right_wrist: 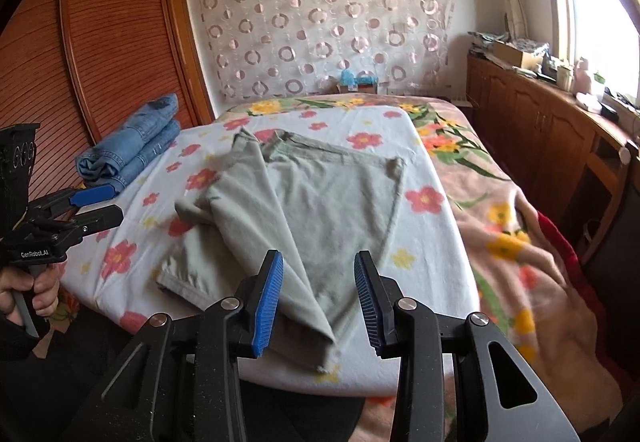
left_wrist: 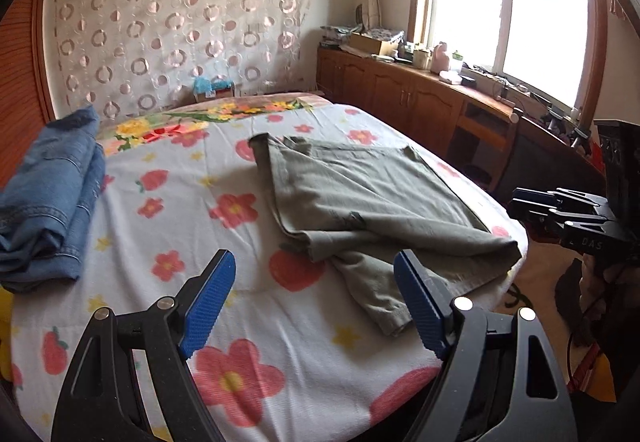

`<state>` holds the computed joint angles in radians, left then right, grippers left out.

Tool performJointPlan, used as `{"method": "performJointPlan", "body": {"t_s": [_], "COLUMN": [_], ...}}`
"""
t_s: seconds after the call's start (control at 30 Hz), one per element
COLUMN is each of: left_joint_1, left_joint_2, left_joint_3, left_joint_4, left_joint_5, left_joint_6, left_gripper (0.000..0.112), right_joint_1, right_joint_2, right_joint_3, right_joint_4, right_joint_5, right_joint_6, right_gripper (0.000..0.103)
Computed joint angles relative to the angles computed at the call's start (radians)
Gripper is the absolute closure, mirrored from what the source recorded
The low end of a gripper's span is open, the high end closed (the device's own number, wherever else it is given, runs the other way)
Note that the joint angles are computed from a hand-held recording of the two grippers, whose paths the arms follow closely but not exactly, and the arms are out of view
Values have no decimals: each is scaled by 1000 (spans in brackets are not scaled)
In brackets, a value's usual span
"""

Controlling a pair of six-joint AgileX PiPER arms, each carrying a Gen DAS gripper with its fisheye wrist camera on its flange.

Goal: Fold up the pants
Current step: 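Lift and fold the held edge over the shorts, then open the right tool, then grasp the folded shorts' edge again with the right tool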

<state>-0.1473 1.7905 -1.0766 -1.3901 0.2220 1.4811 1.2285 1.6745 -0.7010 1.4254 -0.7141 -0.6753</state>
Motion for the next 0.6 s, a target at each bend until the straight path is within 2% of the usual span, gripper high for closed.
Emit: {"method": "performJointPlan", "body": {"t_s": [0.17, 0.27, 0.4, 0.5, 0.6], "left_joint_1": [34, 48, 62, 77, 99], "left_joint_2": [-2, -4, -6, -14, -19], "left_joint_3": [-17, -21, -25, -16, -11], "left_joint_4": [37, 36, 42, -52, -83], "left_joint_5": [7, 10, 7, -7, -2], "left_joint_6": [-36, -34, -40, 44, 73], "left_gripper": [30, 30, 30, 30, 30], "right_joint_1": [-30, -56, -108, -147, -176], "right_joint_2": [47, 87, 140, 189, 228], "right_joint_3": [-84, -139, -217, -292, -363], "right_joint_4": [-57, -98, -161, -179, -161], "right_joint_5": [45, 79, 164, 231, 286], "right_joint_6": [-57, -76, -79, -116, -192], "right_gripper": [64, 60, 60, 60, 60]}}
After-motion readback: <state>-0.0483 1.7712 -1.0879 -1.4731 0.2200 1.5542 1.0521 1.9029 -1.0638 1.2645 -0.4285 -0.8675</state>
